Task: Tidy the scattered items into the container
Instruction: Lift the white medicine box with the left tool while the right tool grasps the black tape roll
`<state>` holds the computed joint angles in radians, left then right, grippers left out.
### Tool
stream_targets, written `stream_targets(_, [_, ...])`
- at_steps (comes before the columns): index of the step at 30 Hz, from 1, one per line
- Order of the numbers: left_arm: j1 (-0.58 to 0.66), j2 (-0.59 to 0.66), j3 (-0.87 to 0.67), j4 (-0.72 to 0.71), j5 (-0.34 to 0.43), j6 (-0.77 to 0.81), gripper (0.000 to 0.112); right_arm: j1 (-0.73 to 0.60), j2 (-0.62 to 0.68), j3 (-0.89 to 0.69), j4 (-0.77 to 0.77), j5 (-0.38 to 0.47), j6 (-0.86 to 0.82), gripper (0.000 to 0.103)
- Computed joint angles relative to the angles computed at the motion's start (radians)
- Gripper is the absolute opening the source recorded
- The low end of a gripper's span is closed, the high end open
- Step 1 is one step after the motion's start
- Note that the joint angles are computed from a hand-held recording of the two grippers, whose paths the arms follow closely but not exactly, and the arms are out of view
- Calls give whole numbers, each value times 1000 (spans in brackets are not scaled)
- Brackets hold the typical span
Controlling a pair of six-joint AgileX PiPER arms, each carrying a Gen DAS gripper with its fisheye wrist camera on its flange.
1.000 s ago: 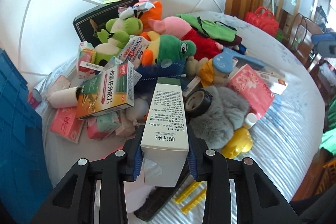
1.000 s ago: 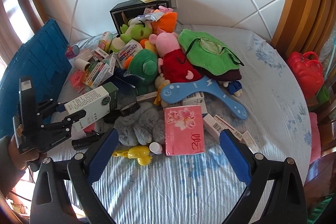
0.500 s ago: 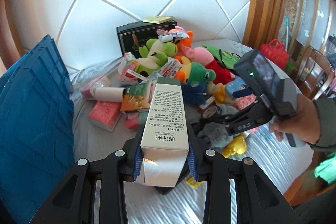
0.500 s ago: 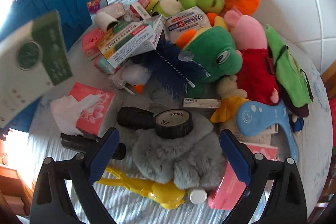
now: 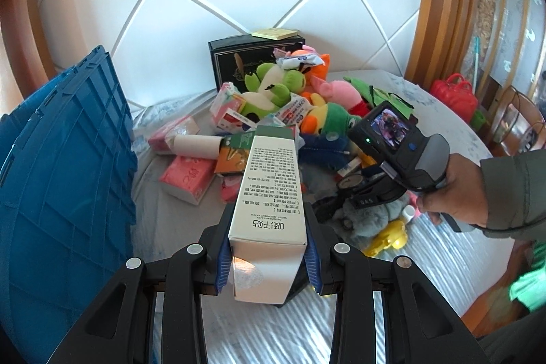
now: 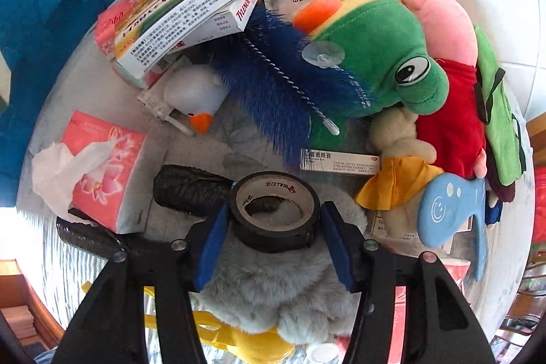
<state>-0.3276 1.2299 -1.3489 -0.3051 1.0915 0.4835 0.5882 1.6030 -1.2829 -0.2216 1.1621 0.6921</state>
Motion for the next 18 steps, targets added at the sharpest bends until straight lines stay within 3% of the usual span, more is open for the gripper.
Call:
stream_targets(7, [-34, -2, -13, 12, -4, -32, 35, -3, 15, -3, -18, 11, -42, 55])
stream_targets(18, [-58, -14, -12, 23, -20, -61, 35, 6, -129, 64, -16, 22, 8, 54])
